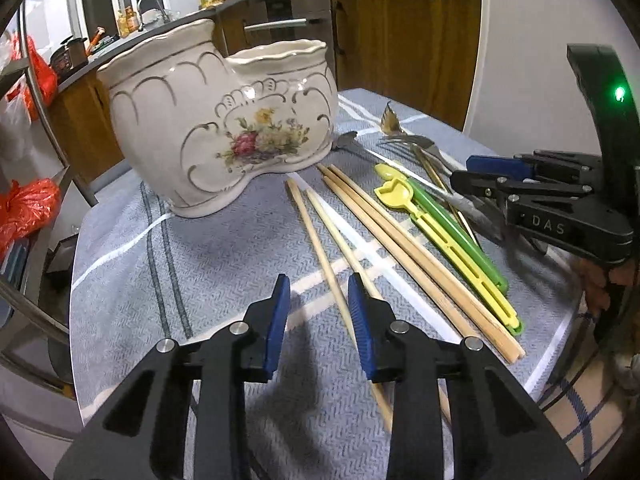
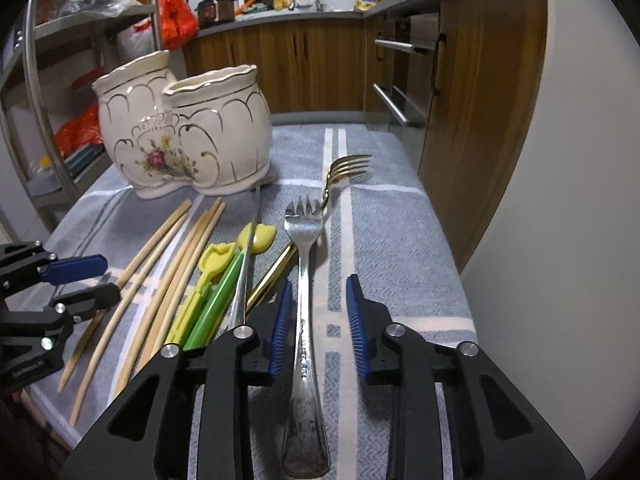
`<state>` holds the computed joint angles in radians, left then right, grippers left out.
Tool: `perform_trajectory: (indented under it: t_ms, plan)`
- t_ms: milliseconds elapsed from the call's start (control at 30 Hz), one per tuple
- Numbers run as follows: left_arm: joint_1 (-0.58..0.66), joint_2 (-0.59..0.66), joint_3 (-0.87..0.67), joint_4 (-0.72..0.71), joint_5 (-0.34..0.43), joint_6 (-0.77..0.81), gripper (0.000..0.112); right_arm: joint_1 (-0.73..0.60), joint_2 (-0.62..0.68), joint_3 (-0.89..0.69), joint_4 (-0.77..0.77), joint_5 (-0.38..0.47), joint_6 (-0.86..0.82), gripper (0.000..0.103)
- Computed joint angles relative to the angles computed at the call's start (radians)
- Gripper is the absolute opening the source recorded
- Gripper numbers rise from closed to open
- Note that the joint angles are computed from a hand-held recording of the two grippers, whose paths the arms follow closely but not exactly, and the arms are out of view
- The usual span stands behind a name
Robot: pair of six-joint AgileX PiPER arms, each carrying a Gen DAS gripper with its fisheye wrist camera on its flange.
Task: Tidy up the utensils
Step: 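Grasp a wooden chopstick with the left tool while the right tool grasps a silver fork, then drop chopstick into large holder with left tool while right tool drops fork in small holder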
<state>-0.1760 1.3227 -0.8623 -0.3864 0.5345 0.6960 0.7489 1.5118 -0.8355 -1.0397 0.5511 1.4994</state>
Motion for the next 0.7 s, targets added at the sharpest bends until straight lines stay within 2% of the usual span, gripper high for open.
perform_trajectory:
  t_ms: [167, 233, 267, 333, 367, 400, 500, 700]
  plan:
    - [-0.004, 0.072, -0.095, 0.048, 0.061, -0.059, 0.030, -0.054, 0.027, -0.058, 0.132, -0.028, -0.164, 0.027]
    - [-0.003, 0.095, -0.122, 0.051, 0.075, -0.062, 0.029, -0.083, 0.029, -0.070, 0.193, -0.057, -0.231, 0.023]
    - [0.002, 0.104, -0.133, 0.040, 0.083, -0.057, 0.027, -0.096, 0.026, -0.067, 0.218, -0.080, -0.257, 0.018]
    - [0.025, 0.118, -0.151, -0.006, 0.107, -0.026, 0.010, -0.107, 0.017, -0.054, 0.236, -0.111, -0.278, 0.012]
    - [0.031, 0.117, -0.150, -0.008, 0.103, -0.020, 0.008, -0.105, 0.016, -0.050, 0.234, -0.118, -0.277, 0.006]
    - [0.038, 0.114, -0.144, -0.021, 0.101, 0.001, 0.007, -0.103, 0.014, -0.047, 0.229, -0.120, -0.273, 0.006]
    - [0.059, 0.113, -0.140, -0.060, 0.107, 0.049, 0.006, -0.098, -0.003, -0.023, 0.185, -0.140, -0.227, 0.006]
    - [0.127, 0.078, -0.099, -0.187, 0.121, 0.187, 0.006, -0.049, -0.079, 0.053, -0.116, -0.145, 0.071, 0.006]
